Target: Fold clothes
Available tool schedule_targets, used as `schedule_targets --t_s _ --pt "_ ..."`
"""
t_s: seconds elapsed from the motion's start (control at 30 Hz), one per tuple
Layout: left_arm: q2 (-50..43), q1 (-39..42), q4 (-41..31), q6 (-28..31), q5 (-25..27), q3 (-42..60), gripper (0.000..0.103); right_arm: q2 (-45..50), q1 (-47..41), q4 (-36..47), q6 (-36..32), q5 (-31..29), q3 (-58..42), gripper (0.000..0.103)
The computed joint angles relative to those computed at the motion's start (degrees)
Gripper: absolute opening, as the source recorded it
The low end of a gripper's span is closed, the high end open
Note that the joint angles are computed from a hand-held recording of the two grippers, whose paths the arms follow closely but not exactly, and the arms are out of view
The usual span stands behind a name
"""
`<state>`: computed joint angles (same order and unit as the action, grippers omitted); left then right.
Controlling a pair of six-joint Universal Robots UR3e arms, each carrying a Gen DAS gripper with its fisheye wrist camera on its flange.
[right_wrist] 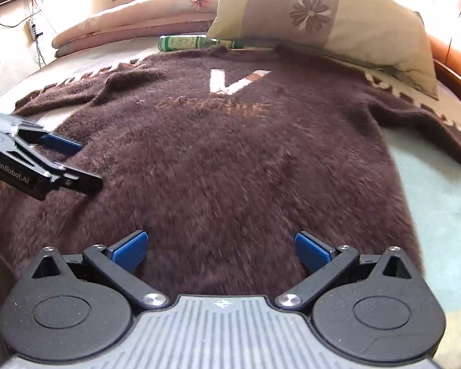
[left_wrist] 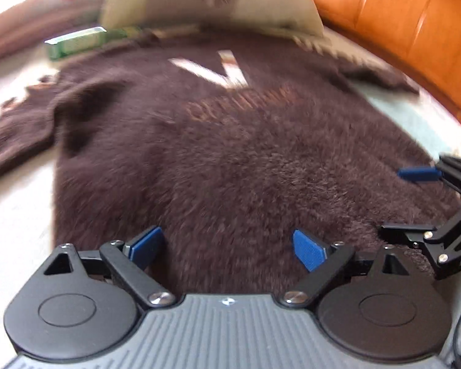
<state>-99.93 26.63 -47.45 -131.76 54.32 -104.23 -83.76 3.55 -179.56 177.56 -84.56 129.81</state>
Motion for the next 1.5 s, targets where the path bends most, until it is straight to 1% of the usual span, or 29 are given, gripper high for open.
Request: schedule_targets --t_s 0.1,0.23,0.4,0.47,0.67,0.77,0.8,0.87,0.9,1.0,1.07,1.13,1.2,1.23,1.33,1.43,1.47,1.5 --pt "5.9 4.8 -2.4 1.7 -1.7 -5.7 0.093 -2.2 0.8 -2.2 -0.9 -2.3 4.0 0.103" --pt "13.5 9.4 -6.4 6.0 -1.6 -11.0 0.095 -6.1 0.4 -3.1 -0.7 -2.9 8.9 0.103" --pt "19.5 10.6 -7.2 4.7 -0.4 -15.4 0.096 -8.1 -1.1 -3.9 -0.5 -1.8 11.8 0.103" --pt "22.4 11.5 -9.9 5.0 -0.7 -16.1 0.096 -8.1 -1.1 -3.3 -0.3 -1.8 11.4 0.103" --pt "33.6 21.8 -32.2 13.5 -7.9 -11.9 0.096 -7.4 -0.4 -3.5 -0.1 -2.5 10.9 0.103" --pt "36.5 27.4 -45.6 20.9 -12.0 -5.4 0.096 -8.4 -2.1 -3.4 -2.2 -0.3 11.9 0.103" --pt "36.1 27.6 -47.4 21.8 -12.7 -3.2 0.096 -8.9 -2.6 -3.2 -3.0 0.4 12.3 0.103" --pt "34.8 26.3 -47.4 21.6 -13.7 0.4 0.097 -9.7 -3.6 -2.9 -4.3 1.6 13.1 0.103" --pt "33.4 24.7 -46.1 20.5 -13.9 2.1 0.097 -10.0 -3.8 -2.9 -4.5 1.9 13.3 0.103" --pt "24.9 15.9 -38.0 12.6 -12.8 8.3 0.097 -10.0 -4.1 -3.5 -4.6 2.2 13.8 0.103" --pt "16.8 9.0 -33.0 6.3 -10.7 14.2 0.097 -9.9 -3.5 -2.8 -4.1 1.5 13.2 0.103" --pt "9.7 2.4 -24.8 0.0 -6.9 18.0 0.097 -9.6 -2.5 -1.9 -3.1 0.1 12.3 0.103" --pt "3.7 -2.4 -17.7 -4.6 -2.8 20.0 0.097 -9.3 -1.8 -2.4 -2.0 -0.8 12.3 0.103" --pt "1.0 -3.7 -15.6 -6.0 -1.7 20.7 0.097 -9.2 -1.5 -3.0 -1.4 -1.2 12.6 0.103" --pt "-6.9 -4.7 -12.6 -8.3 -0.8 22.3 0.097 -8.5 -0.4 -4.8 0.4 -2.9 13.0 0.103" --pt "-12.9 -3.9 -9.7 -10.1 1.1 22.1 0.096 -7.8 0.9 -5.3 2.0 -4.7 12.7 0.103" --pt "-13.1 -2.7 -8.0 -8.7 -0.1 20.1 0.096 -7.8 1.5 -4.8 2.8 -5.6 12.4 0.103" --pt "-12.2 -0.5 -6.9 -4.9 -3.7 16.8 0.097 -8.1 2.3 -3.4 3.6 -6.7 11.6 0.103"
